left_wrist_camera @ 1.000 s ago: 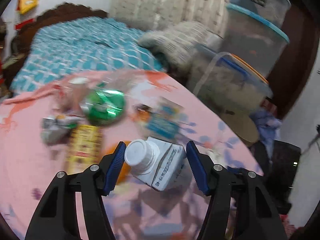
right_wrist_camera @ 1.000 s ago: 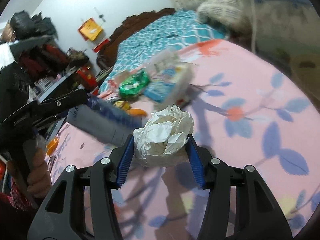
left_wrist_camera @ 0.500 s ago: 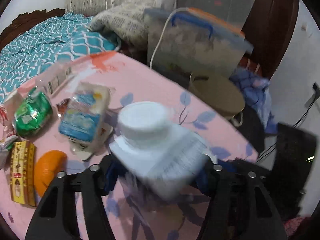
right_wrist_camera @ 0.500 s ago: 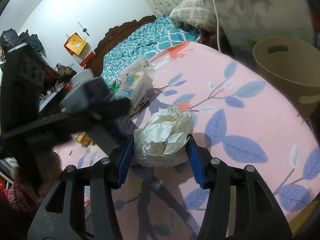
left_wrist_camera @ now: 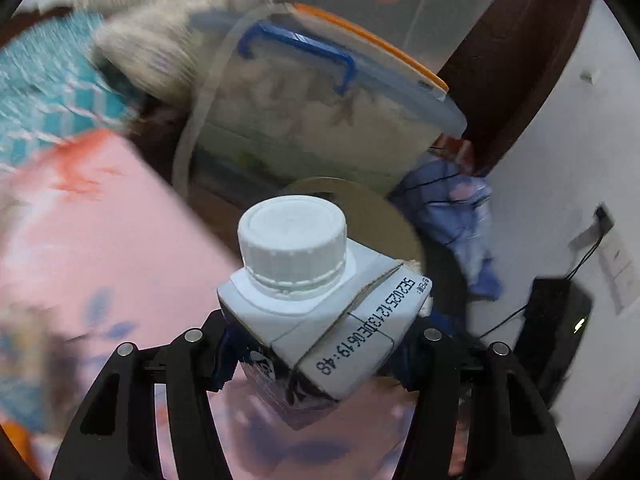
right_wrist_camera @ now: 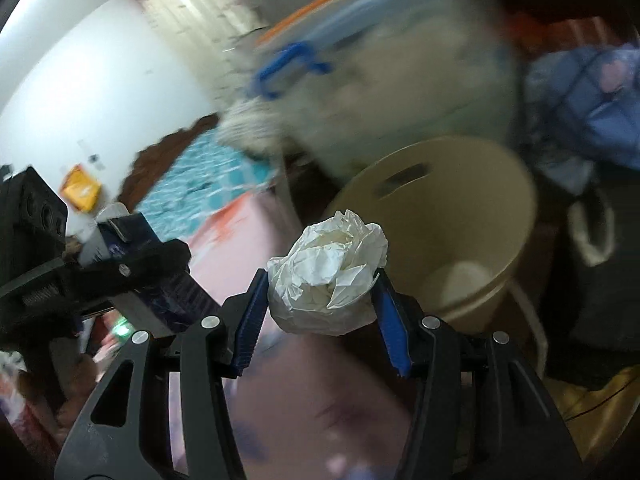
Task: Collect trash
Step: 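Carry carton and tissue to the beige wastebasket and open both grippers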
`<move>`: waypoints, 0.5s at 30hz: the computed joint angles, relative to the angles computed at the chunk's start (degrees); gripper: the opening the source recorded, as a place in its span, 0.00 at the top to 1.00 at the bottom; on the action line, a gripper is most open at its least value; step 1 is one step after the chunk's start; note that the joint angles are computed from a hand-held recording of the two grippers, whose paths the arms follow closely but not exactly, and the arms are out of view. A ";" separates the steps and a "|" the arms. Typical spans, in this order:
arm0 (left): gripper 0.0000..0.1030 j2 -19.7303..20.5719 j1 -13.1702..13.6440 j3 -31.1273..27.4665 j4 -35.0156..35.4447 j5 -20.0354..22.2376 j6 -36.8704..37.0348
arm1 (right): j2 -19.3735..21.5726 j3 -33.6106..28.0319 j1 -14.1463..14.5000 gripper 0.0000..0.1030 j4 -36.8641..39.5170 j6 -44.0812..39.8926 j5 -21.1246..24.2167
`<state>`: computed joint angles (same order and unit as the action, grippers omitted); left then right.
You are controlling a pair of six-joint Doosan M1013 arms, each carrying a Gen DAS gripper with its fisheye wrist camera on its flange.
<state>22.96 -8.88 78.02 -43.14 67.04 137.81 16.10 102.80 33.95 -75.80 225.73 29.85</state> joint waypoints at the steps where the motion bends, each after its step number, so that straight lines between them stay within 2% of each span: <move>1: 0.46 0.93 -0.68 -1.07 0.13 0.86 -1.42 | 0.11 -0.20 -0.81 0.47 3.59 -3.34 0.92; 4: 0.45 3.29 -3.24 -3.53 2.34 0.75 -5.69 | 0.40 -0.35 -2.11 0.41 9.05 -7.88 1.42; 6: 0.45 4.32 -4.50 -4.25 3.98 -0.39 -7.83 | 0.34 0.14 -2.92 0.37 9.14 -6.64 0.08; 8: 0.33 4.99 -5.41 -4.71 5.83 -1.52 -10.24 | 0.18 0.49 -2.90 0.30 8.14 -4.79 0.67; 9: 0.21 5.06 -5.64 -4.64 6.44 -2.28 -11.28 | 0.14 0.47 -2.73 0.25 7.71 -4.22 1.37; 15: 0.19 3.80 -4.85 -3.26 5.91 -5.50 -9.31 | -0.13 0.66 -1.08 0.24 2.84 -0.13 5.72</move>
